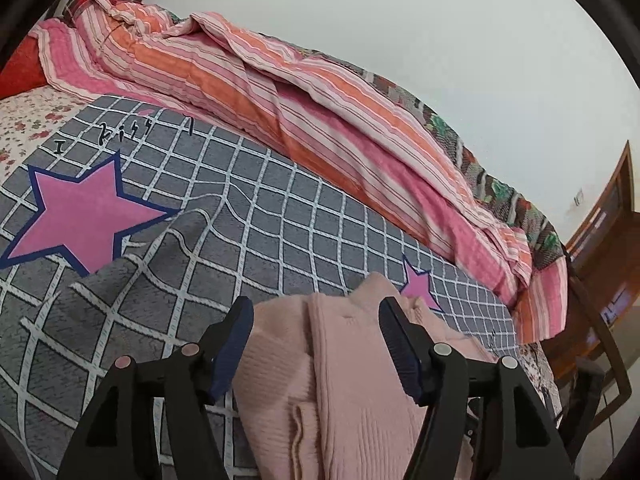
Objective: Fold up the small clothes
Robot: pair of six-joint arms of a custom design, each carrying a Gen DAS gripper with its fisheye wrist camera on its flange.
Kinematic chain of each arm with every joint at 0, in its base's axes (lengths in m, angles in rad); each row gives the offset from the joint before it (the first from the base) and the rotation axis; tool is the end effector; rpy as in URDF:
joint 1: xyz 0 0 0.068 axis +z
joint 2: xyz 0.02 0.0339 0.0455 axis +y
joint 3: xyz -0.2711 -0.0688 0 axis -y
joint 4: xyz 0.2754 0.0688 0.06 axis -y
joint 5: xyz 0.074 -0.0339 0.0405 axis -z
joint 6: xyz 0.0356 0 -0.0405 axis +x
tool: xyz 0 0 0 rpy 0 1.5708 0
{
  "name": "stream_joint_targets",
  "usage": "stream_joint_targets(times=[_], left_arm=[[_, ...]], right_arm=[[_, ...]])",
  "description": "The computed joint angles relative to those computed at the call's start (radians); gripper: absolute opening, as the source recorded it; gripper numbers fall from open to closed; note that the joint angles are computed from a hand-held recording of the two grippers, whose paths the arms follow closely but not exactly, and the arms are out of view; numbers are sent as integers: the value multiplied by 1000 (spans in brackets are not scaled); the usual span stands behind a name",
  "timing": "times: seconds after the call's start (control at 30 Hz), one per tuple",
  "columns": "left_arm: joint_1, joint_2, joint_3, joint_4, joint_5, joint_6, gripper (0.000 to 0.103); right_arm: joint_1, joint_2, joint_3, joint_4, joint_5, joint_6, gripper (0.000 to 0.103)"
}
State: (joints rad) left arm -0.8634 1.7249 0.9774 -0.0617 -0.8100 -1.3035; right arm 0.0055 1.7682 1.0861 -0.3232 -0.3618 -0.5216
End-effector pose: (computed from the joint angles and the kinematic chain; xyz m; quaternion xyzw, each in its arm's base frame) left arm 0.2616 -0.2663 0.1669 -0.3292 0.8007 -0.1305 0.4832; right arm 0.3822 0.0147 0.1617 -0.2945 0.8989 0.0970 0.3094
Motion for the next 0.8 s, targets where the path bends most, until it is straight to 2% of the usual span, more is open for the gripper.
stream_joint_targets(times=[0.17, 0.33, 0.4, 0.5, 0.8], left_arm=[[-40, -1, -18, 20, -28, -5, 65], [-92, 15, -34, 18, -59, -66, 66], [-119, 25, -26, -21, -82, -104, 66], [-168, 28, -47, -21, -103, -162, 66], [-316, 89, -84, 44, -123, -316, 67]], right_arm=[[-8, -104, -160, 136, 25, -18, 49], [-38, -170, -257, 211, 16, -35, 49], [-54, -206, -302, 238, 4, -47, 49], [-81, -254, -378, 286, -13, -84, 49], [-205, -363, -613, 477, -127, -220, 48]])
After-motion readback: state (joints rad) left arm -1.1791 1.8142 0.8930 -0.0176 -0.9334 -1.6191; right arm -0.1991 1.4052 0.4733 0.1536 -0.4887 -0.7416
